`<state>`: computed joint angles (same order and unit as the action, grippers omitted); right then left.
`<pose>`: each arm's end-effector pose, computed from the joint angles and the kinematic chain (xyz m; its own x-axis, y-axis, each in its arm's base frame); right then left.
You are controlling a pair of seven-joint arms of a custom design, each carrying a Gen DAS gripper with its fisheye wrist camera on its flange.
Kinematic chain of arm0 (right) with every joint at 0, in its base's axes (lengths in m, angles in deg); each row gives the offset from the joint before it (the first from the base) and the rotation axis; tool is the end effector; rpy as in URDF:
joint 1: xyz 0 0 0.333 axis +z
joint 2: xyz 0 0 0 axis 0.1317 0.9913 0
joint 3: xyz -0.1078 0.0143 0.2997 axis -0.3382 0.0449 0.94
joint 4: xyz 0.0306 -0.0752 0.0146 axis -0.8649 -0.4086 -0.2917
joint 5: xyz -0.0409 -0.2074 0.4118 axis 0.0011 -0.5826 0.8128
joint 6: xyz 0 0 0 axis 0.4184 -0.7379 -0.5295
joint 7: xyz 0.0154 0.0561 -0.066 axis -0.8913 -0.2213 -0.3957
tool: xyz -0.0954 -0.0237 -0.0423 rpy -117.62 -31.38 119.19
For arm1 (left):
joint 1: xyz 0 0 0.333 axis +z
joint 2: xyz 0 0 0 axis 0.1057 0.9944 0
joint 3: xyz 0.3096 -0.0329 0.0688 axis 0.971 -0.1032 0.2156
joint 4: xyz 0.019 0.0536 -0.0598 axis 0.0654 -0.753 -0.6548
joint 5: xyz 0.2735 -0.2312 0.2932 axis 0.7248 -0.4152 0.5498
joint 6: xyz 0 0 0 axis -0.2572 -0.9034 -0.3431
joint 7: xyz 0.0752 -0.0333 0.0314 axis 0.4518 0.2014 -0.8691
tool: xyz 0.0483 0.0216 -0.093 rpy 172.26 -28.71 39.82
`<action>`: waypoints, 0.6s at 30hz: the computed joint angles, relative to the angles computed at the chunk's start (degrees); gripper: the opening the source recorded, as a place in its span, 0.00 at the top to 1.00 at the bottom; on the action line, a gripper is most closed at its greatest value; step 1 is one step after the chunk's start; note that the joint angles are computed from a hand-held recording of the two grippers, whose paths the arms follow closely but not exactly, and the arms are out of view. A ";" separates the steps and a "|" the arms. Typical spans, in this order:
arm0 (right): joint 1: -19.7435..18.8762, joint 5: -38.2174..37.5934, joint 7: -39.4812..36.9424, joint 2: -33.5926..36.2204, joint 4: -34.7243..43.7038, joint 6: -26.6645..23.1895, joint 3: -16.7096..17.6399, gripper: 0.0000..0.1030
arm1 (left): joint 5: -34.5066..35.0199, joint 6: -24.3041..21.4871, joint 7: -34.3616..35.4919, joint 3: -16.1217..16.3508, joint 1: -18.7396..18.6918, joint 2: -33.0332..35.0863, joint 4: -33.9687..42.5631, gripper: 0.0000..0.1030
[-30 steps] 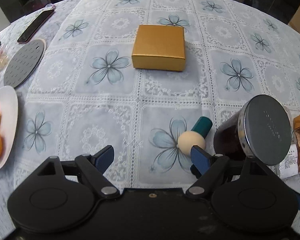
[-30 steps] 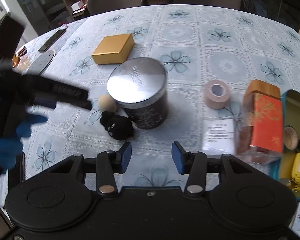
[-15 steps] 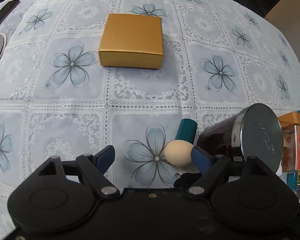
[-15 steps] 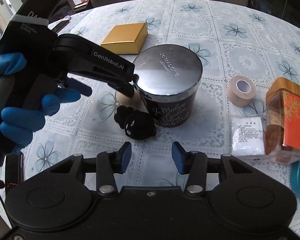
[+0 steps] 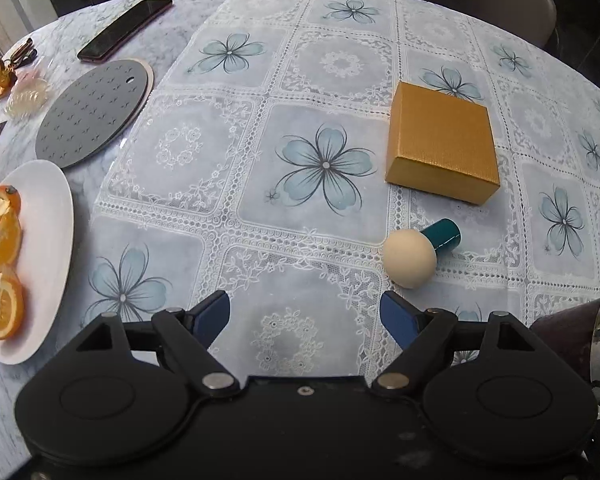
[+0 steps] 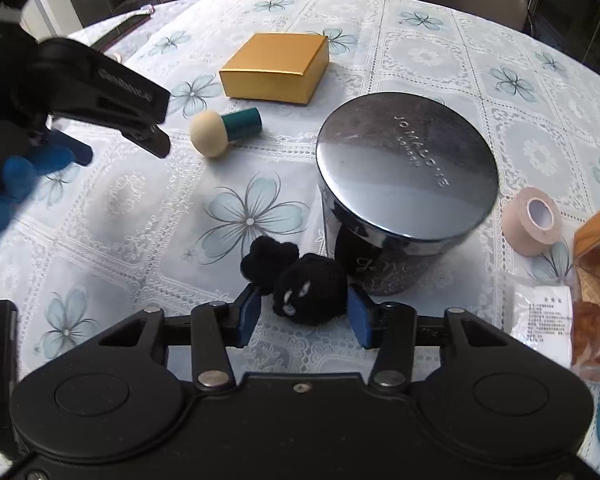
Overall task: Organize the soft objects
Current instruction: 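Grasp the black plush keychain with the right gripper while the left gripper grasps the beige sponge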
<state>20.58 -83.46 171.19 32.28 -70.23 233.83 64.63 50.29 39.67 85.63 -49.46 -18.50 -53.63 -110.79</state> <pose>0.6620 0.2230 0.3848 0.4250 -0.9046 0.0327 -0.7768 -0.3830 -0.4999 0.6773 -0.3769 0.4742 0.3911 -0.9203 0.0032 -0.8532 -0.3639 -0.3738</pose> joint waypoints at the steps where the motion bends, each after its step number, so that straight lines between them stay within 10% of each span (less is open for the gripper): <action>1: 0.40 -1.02 1.22 0.09 -0.03 0.14 -0.38 0.59 | 0.87 0.29 -0.15 0.22 -0.24 0.11 0.10 0.19; 18: -0.53 8.20 -5.14 -5.46 -3.09 -4.91 -0.50 0.60 | 1.82 1.25 16.50 2.48 -2.95 13.92 17.04 0.14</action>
